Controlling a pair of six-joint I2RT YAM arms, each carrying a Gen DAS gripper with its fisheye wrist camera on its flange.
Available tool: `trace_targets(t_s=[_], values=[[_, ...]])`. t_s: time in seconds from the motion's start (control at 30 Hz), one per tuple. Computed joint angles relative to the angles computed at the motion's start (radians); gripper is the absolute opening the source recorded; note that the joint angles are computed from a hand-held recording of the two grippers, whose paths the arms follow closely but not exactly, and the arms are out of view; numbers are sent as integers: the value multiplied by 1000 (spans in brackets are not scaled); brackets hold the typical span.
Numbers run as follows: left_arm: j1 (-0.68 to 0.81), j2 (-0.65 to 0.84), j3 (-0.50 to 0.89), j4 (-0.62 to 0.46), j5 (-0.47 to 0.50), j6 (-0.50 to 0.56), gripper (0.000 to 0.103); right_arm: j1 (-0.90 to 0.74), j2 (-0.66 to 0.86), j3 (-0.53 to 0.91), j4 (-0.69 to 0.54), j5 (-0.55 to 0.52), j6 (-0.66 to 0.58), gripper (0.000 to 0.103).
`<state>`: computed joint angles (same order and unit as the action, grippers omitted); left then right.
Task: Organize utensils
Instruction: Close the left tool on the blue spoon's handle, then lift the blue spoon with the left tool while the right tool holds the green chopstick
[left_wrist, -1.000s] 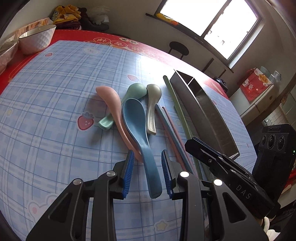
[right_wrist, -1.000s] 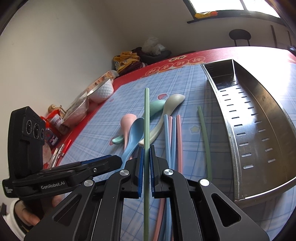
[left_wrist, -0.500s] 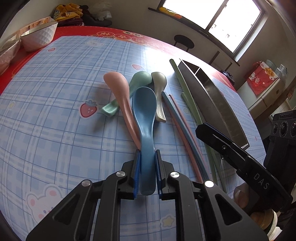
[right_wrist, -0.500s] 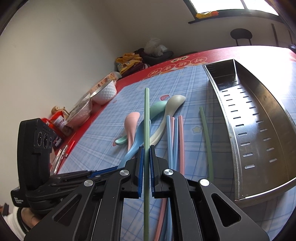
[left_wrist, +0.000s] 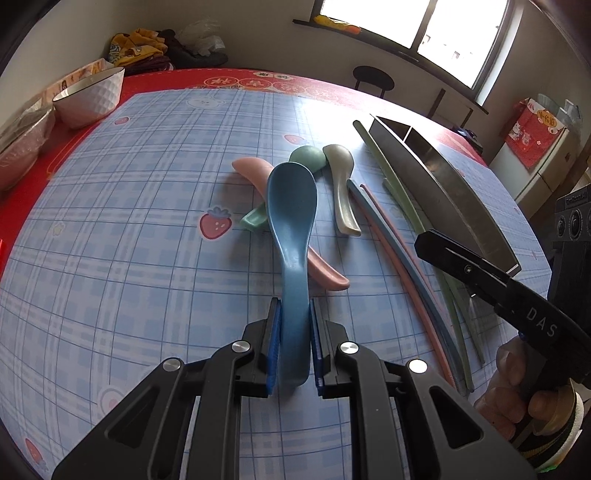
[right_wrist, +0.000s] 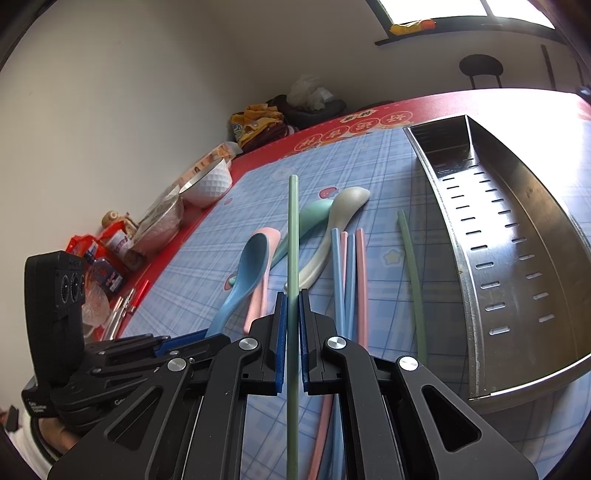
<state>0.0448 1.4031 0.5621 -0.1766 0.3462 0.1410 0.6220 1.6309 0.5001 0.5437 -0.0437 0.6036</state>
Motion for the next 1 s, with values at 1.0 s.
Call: trace_targets(t_s=[1.0], values=[[110, 225, 213, -112, 236, 23, 27, -13, 17, 3, 15, -29, 9, 6]])
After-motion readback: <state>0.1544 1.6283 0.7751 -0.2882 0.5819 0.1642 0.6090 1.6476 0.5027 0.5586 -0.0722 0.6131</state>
